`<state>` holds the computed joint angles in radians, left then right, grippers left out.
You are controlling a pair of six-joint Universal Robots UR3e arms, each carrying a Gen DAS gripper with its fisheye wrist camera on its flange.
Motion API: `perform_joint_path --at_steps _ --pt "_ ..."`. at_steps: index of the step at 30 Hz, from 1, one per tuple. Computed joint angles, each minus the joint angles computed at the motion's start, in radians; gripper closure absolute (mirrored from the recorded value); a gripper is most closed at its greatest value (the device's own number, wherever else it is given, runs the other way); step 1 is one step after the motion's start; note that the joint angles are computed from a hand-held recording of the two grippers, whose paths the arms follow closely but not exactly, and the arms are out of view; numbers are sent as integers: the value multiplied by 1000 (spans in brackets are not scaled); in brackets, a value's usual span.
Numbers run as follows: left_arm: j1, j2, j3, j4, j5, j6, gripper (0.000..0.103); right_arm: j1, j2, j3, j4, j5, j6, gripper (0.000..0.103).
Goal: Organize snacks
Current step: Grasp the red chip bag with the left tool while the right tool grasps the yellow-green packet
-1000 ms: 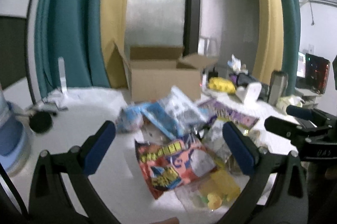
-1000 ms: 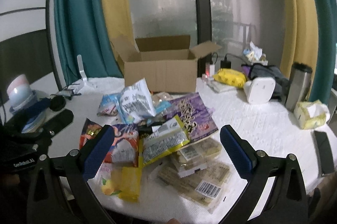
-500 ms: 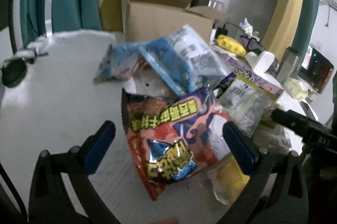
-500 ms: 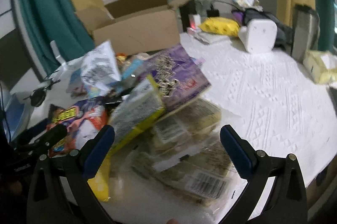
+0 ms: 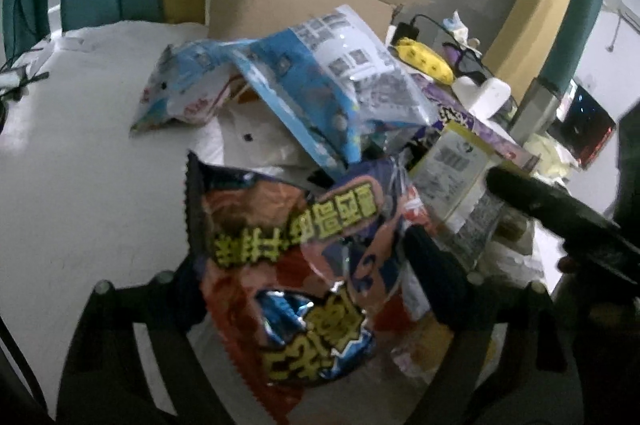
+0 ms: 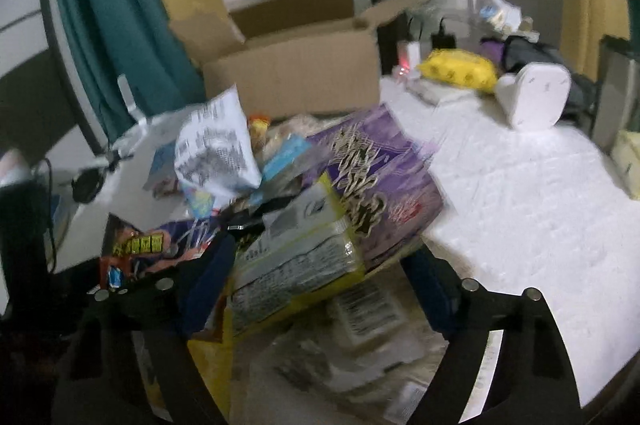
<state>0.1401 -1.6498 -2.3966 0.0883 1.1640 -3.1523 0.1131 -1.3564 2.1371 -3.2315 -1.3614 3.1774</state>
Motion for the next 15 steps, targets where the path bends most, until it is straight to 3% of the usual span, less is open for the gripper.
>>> perform_joint_path --at_steps 3,11,15 --pt "11 5 -4 -5 -17 10 27 30 41 -45 31 -21 -2 29" --pt "63 72 -75 47 -68 19 50 8 -75 88 -136 -165 79 30" --pt "95 141 -117 61 -99 27 65 -11 -103 122 -197 -116 63 30"
